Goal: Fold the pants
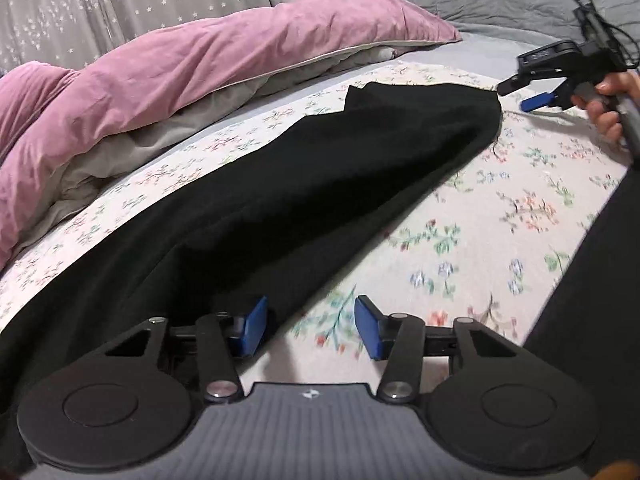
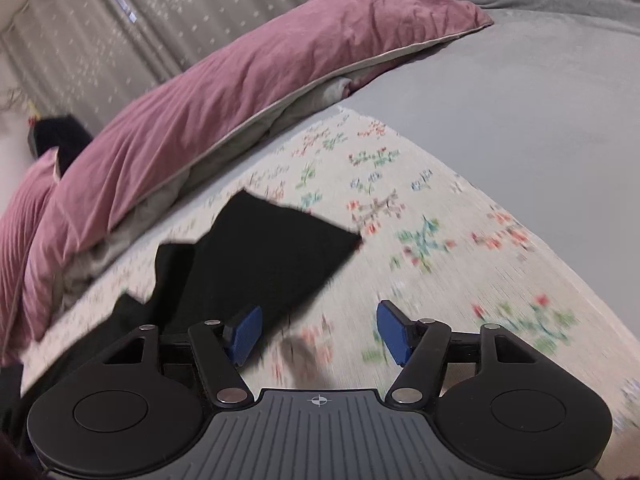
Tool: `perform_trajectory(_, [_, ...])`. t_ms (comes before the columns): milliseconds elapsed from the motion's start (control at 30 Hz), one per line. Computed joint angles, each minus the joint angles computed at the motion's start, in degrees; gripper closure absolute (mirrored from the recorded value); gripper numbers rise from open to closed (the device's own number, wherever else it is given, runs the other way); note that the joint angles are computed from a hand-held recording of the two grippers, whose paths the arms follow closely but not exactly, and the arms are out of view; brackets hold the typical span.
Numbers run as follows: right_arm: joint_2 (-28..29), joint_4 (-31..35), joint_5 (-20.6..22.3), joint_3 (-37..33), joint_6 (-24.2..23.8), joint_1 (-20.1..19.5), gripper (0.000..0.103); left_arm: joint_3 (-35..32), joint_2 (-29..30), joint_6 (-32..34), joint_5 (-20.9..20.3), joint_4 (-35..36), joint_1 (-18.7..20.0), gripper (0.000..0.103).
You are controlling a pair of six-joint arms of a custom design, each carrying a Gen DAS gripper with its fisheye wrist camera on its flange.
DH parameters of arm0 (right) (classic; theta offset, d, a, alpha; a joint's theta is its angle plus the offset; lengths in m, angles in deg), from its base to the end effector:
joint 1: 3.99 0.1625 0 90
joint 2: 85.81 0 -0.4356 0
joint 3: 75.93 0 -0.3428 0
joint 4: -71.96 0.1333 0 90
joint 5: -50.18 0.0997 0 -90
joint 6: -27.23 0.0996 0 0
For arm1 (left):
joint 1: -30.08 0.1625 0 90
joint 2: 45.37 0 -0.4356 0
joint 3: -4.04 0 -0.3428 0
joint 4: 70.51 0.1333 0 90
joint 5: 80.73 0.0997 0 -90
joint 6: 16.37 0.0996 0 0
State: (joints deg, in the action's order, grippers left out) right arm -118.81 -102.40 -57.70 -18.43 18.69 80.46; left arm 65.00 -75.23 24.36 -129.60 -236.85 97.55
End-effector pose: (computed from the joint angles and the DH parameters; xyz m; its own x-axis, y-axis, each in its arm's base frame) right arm 0.0240 -0.8154 0.2962 -0.9186 0.2781 0.2809 -0.0888 0.5471 -0.8323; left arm -0.1209 -0.8103 0.2203 -0.4868 0.3162 -0.8143 0.7752 0.5860 -0.2359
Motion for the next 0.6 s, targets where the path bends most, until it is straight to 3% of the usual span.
perform_trajectory(67, [2.59, 1.23, -0.42, -5.03, 1.27, 0.03, 0.049, -2.19, 0.63, -2.62, -1.41, 2.78, 0.30, 0.041])
perform_trajectory(133, [5.56, 3.50, -2.17, -10.99, 2.72, 0.24, 0.064, -3.64, 0.91, -4.47, -1.93, 5.34, 0.33, 0.072])
perform_trajectory(200, [8.22, 5.09, -4.63, -16.05, 3.58, 0.58, 0.089, -5.35, 1.46, -6.50, -1.67, 7.57, 0.04, 0.073])
perform_trajectory(300, [9.94, 4.30, -9.31, -18.75, -0.40, 1.78, 0.092, -4.39, -0.08, -9.99, -5.30, 7.31, 0.00, 0.073])
perform_trajectory(467, [7.70, -10.25, -17.98, -12.18, -16.94, 5.20, 0.093, -1.97, -2.65, -8.92, -7.86, 11.00, -0.87, 0.073])
perform_trajectory(600, [4.30, -13.95, -22.52, -6.01, -22.82, 5.90, 0.093, -0.28, -4.07, -8.80, -9.75, 16.36, -1.20, 0.073])
